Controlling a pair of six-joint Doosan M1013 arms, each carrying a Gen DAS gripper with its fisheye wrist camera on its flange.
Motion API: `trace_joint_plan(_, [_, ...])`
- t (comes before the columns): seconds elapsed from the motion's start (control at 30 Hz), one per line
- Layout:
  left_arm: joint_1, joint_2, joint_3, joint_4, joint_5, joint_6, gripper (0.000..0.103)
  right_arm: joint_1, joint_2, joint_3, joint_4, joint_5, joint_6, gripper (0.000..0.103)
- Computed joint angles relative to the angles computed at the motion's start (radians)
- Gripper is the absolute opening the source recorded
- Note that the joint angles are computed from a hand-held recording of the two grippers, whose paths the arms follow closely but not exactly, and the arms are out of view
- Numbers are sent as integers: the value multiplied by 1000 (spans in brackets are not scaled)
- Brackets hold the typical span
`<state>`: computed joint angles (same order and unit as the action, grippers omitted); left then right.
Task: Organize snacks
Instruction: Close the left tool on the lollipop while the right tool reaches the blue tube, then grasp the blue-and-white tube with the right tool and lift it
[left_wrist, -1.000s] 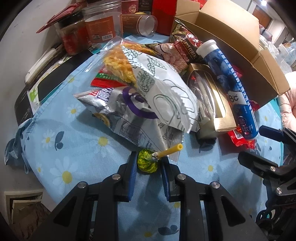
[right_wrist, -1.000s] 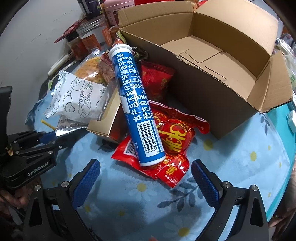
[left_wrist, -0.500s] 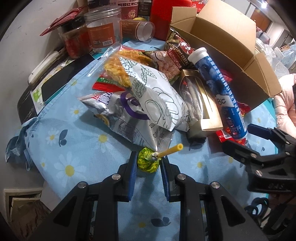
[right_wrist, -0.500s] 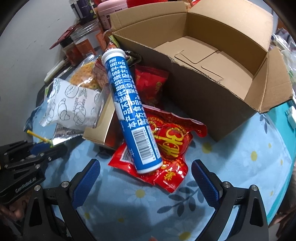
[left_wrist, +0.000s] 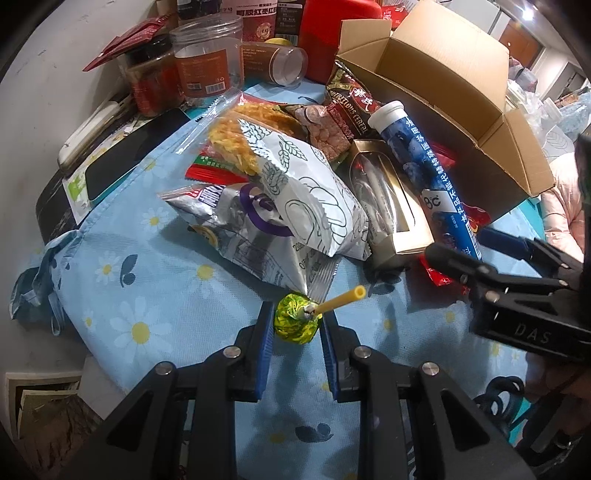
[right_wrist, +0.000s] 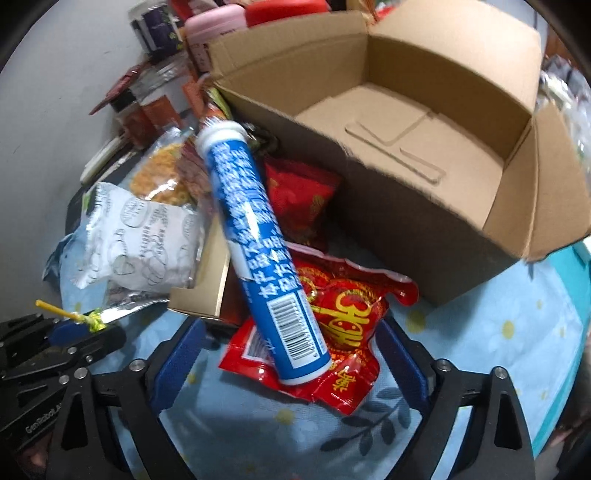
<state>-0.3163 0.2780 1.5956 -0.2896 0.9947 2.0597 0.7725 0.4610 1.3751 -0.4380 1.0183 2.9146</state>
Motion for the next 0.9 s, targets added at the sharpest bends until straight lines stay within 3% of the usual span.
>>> trace_joint_plan(0.2, [2,-9,-3,2,5,0,24,0,-10,14,-26,-42,7,66])
trace_joint_plan(0.43, [4,-15,-9,-7,-1,6,24,-12,-15,26,-15,-117,-17,31])
trace_joint_plan(0.9, [1,-53,4,4,-20,3,24,12,-36,33,6,-111,-31,28])
